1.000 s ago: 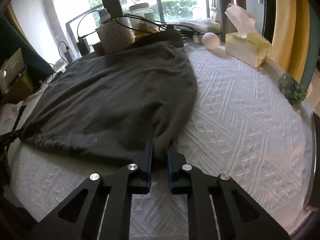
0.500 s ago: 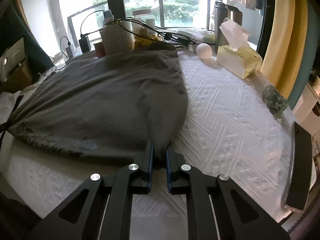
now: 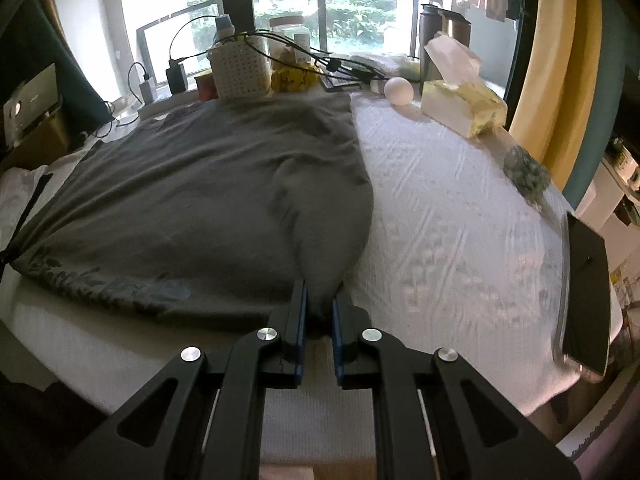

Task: Fold small clothes

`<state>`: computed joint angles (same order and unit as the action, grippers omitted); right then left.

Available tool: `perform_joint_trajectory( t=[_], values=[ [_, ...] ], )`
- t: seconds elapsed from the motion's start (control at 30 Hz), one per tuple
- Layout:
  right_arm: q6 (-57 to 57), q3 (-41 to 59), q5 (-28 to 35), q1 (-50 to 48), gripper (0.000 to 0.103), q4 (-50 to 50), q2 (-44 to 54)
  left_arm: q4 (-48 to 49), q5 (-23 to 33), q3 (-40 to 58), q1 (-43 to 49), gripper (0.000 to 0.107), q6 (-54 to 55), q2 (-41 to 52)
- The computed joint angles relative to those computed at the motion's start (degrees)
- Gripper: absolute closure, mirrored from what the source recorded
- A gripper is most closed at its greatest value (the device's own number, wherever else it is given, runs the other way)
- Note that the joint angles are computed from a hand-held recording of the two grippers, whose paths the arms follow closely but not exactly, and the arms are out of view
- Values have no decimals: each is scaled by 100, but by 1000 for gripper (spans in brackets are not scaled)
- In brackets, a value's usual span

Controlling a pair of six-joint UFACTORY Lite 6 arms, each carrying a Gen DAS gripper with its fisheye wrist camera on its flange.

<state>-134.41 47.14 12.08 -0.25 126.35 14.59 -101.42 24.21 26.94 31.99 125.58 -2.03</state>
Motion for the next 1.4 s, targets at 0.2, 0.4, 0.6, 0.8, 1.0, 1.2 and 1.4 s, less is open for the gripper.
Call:
perform_joint_trajectory(
  t=[0.2,0.4,0.6,0.8,1.0,1.2,1.4],
  values=[
    [-769,-600,239,-136,93,702,-228,381,-3,-414,193,101,-94,-285],
    [-638,-1014,470,-311,93,564,-488,1190,47,-572,414,101,-646,-441],
    [10,-1076,463,-398,92,-140,-596,1724,118,-423,451,100,-1138,-338],
    [795,-966,398,-477,84,-1140,-822,1506,34,-203,444,60,-1219,-362],
    [1965,-504,536,-727,57,-2269,-752,691,-491,415,64,57,-997,-47],
    [2427,510,349,-527,57,-2454,25,-172,-793,1365,-405,57,-632,724],
    [3586,1933,195,-280,57,-3467,1129,-753,-980,2548,-842,56,-326,1799]
  ],
)
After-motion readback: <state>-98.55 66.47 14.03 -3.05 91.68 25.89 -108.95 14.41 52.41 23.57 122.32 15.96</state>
